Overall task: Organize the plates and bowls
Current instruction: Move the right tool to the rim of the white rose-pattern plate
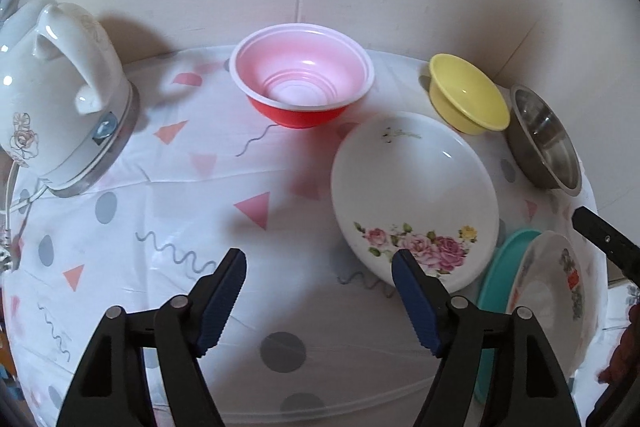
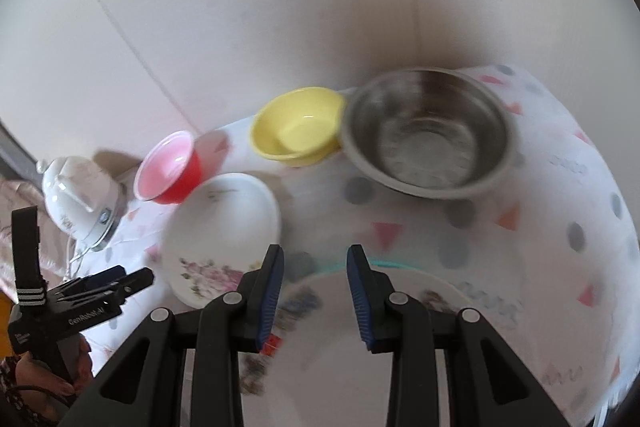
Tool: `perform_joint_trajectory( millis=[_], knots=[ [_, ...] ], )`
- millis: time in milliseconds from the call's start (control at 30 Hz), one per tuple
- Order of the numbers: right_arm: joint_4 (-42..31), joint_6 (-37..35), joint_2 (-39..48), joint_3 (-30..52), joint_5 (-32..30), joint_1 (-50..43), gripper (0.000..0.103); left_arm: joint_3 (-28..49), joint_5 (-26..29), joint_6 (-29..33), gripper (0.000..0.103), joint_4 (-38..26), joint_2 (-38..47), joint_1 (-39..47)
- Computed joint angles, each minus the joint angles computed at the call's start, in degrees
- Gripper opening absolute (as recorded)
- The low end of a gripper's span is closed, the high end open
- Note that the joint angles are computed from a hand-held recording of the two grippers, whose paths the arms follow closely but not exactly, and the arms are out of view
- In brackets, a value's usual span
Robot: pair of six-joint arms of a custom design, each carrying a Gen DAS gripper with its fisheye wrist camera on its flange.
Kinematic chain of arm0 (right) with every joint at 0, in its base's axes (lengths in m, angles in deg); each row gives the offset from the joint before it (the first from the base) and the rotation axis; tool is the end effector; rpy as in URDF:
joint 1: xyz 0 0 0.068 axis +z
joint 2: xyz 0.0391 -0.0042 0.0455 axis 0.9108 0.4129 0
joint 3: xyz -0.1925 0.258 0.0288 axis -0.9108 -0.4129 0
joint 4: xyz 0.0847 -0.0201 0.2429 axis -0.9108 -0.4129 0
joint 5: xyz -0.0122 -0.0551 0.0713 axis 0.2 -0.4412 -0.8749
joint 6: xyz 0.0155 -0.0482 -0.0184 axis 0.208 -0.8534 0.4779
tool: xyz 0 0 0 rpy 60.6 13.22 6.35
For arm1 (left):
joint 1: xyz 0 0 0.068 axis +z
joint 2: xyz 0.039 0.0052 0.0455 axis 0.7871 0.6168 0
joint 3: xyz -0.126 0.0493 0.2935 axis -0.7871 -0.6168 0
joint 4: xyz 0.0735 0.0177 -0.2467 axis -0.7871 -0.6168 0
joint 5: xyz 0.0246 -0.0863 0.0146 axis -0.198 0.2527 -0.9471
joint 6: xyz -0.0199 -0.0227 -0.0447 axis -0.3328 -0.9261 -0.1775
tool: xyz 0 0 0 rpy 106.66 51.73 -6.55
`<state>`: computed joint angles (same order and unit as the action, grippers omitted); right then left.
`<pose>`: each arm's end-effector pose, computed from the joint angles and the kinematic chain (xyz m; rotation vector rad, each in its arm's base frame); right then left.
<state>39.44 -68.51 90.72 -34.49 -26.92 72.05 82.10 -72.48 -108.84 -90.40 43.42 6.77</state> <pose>0.2766 0.0421 0.1537 -0.2327 2.5418 0.4434 0.2552 -0.2426 0.1318 -0.3213 2.6904 -0.1181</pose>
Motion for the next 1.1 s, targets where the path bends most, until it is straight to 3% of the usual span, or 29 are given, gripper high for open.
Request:
perform_joint_trajectory(
  millis=[367,1000,1100],
  knots=[
    [-5.46,-3.42,10.55,9.84,-4.71,5.48,0.043,1.06,0.12,0.6,0.076,-0.72,1.09,1.93],
    [-12.35,-3.2,17.78,18.89,-1.68,5.6,0.043,1.25,3.36,1.71,0.076,2.85,2.84,3.85],
    [-13.73,-4.03,19.42,20.59,-3.77,5.46,0.043,0.63,4.28,2.02,0.074,4.92,3.29,4.17]
  ],
)
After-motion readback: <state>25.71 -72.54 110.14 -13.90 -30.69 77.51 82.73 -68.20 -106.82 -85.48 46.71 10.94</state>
